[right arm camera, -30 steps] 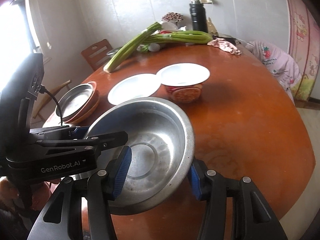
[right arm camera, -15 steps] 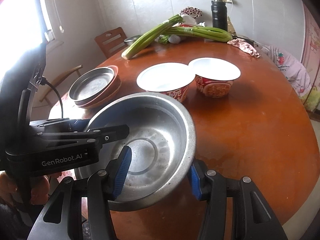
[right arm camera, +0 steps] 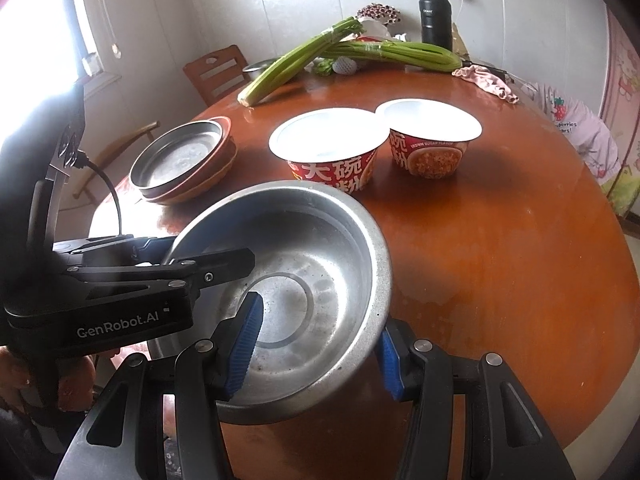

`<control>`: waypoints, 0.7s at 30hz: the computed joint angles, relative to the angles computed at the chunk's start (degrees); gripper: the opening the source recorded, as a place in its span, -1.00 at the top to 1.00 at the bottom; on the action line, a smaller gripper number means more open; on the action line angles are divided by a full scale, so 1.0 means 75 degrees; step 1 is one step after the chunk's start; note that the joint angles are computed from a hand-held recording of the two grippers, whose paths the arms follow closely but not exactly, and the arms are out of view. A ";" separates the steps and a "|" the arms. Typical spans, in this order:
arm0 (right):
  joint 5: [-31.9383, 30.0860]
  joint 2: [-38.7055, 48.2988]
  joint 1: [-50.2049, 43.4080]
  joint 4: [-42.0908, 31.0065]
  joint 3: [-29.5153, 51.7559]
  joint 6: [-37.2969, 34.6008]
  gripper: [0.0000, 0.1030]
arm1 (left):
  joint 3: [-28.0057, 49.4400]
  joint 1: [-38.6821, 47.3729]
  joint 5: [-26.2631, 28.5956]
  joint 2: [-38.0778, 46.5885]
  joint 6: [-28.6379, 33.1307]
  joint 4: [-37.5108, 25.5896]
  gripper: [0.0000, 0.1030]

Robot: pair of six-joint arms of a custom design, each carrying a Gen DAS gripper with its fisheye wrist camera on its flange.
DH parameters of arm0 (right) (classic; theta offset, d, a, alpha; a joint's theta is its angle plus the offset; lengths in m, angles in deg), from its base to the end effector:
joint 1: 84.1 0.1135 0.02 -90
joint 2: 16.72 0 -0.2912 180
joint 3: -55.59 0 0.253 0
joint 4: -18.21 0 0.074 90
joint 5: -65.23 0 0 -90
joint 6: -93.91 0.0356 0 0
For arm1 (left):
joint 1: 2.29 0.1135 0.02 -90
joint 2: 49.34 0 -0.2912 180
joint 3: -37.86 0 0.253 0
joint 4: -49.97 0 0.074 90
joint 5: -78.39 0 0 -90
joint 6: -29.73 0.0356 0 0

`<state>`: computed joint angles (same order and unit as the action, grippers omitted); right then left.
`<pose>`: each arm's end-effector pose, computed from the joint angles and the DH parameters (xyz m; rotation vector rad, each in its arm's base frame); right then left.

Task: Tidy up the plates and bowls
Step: 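Lift the steel bowl, set it down by the table edge, open left tool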

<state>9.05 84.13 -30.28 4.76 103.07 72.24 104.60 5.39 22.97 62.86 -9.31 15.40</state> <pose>0.1733 0.2034 0.1012 0.4584 2.3980 0.0791 0.3252 0.0235 0.1010 1.0380 2.4224 -0.6025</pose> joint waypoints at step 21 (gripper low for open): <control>-0.0227 0.0084 -0.0122 0.0305 -0.0214 -0.0010 -0.09 | -0.0224 -0.0119 -0.0074 -0.0052 0.0052 0.0277 0.08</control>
